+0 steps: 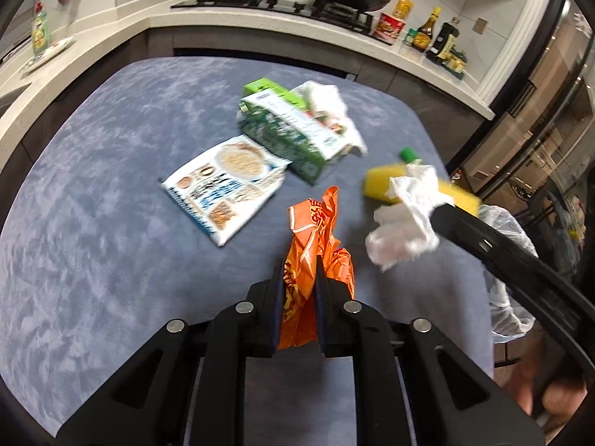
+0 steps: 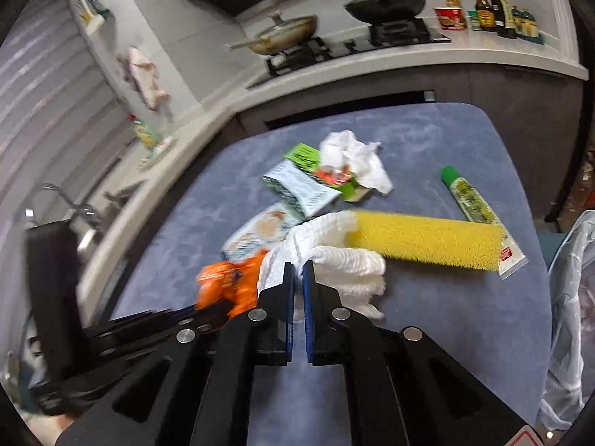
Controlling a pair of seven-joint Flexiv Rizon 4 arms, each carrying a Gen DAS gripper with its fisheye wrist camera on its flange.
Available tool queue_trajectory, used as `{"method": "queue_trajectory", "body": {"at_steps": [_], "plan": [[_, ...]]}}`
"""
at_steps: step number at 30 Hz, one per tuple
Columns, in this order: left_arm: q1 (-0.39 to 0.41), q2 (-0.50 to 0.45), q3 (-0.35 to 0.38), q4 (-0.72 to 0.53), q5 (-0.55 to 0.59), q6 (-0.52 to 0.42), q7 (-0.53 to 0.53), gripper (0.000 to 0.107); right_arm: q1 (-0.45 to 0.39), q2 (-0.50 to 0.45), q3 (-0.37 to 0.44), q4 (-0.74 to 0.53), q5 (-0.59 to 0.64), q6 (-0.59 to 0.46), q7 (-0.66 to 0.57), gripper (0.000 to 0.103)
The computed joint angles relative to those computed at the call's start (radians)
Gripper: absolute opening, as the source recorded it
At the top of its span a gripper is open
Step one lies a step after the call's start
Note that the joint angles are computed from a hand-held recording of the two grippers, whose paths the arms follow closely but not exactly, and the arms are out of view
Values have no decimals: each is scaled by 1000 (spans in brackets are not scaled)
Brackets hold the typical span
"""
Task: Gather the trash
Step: 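Carry the tissue and orange bag over the bin and open both grippers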
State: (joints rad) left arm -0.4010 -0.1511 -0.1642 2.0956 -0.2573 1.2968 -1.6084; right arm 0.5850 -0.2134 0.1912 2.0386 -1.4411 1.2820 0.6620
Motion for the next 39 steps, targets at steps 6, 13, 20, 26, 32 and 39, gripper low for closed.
{"method": "queue_trajectory", "body": {"at_steps": [6, 13, 20, 26, 32, 39], "plan": [[-25, 9, -5, -21, 33, -7, -34, 14, -49, 78, 21, 27, -190, 71, 173, 5], [-52, 22, -11, -49, 89, -21, -62, 14, -9, 219, 124, 138, 128, -229, -54, 5], [-92, -15, -53, -115, 81, -26, -18, 14, 12, 355, 213, 235, 369, -509, -130, 5], [-149, -93, -92, -209, 71, -35, 28, 14, 26, 449, 280, 288, 554, -715, -156, 5], [-216, -196, -122, -336, 77, -68, 65, 14, 30, 563, 318, 363, 732, -837, -148, 5], [-309, -321, -99, -504, 133, -138, 65, 14, 12, 654, 330, 440, 838, -844, -144, 5]]}}
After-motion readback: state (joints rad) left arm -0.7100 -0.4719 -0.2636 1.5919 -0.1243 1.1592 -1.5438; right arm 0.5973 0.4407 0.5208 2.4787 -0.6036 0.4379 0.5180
